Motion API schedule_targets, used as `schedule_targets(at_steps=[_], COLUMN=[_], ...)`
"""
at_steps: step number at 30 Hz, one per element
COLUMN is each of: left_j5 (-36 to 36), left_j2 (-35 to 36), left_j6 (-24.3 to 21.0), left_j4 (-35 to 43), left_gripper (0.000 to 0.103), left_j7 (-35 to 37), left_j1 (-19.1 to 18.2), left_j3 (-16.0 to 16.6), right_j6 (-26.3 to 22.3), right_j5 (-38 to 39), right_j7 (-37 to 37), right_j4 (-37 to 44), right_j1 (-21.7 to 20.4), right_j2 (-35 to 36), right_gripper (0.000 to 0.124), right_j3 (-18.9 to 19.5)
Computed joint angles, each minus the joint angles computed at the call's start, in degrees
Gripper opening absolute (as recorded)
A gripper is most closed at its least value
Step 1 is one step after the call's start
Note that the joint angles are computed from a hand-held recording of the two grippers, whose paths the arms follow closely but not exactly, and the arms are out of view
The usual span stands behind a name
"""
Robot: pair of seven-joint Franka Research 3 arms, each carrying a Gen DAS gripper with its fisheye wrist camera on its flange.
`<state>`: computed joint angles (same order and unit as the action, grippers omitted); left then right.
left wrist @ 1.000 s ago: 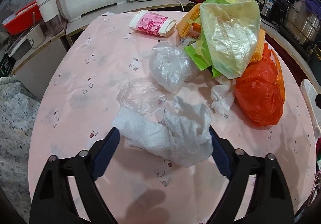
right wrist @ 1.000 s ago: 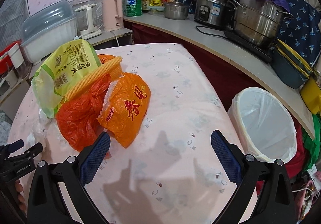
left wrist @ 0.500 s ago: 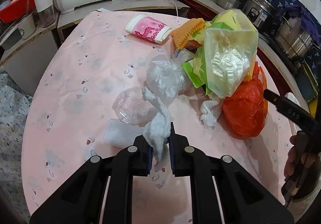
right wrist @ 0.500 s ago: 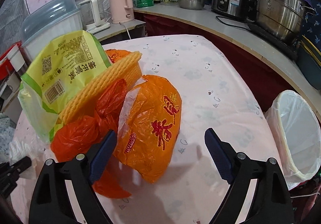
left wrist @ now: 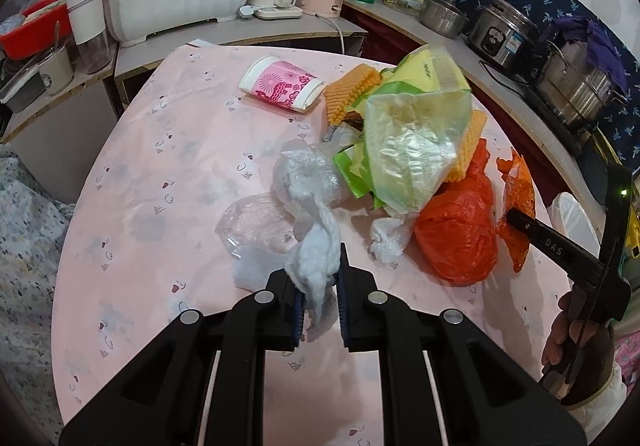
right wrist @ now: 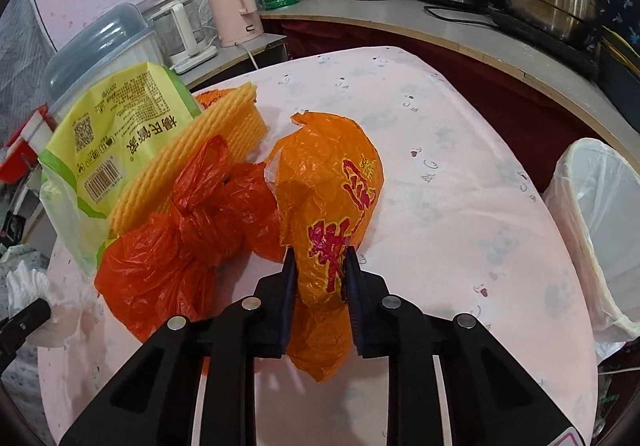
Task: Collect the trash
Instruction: 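Grasp the orange printed bag with the right tool while the left tool grasps white tissue, then carry the orange bag and tissue to the white bin with both tools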
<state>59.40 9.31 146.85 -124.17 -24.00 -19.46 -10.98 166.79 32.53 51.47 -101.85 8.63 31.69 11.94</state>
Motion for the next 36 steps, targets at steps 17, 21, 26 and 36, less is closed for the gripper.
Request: schedule_targets(at_steps=[17,21,26,36], left_j5=[2.3,2.3,0.9,-5.9], left_j2=[7.1,10.4,15.9,29.4], left_j6=[-5.1,-5.9,-6.7,-7.1], left_j4=[16.3,22.3,31.5,53.4], left_gripper=[0.013,0.013,0.013,0.013], left_j7=[7.0,10.4,16.1,31.3], left_j1=[-7.1,-9.3,-12.5,-18.6], left_j3=[-0.7,-0.1,1.0,4.3], right_j6=[2.8,2.4,1.6,0.3], right_j5=[25.2,31.3,36.7,43.1], right_j7=[-21.7,-26.1,-29.7,-32.3], right_j4=[-7.6,-8.6,-9.3,-9.5], right_j1=[-10.4,-10.7,-10.4,-10.2], right_j2=[-11.8,-13.9,-15.8,-16.9], right_gripper=[0.021,0.021,0.022,0.022], right_j3=[5.2,3.4,-0.1,-7.1])
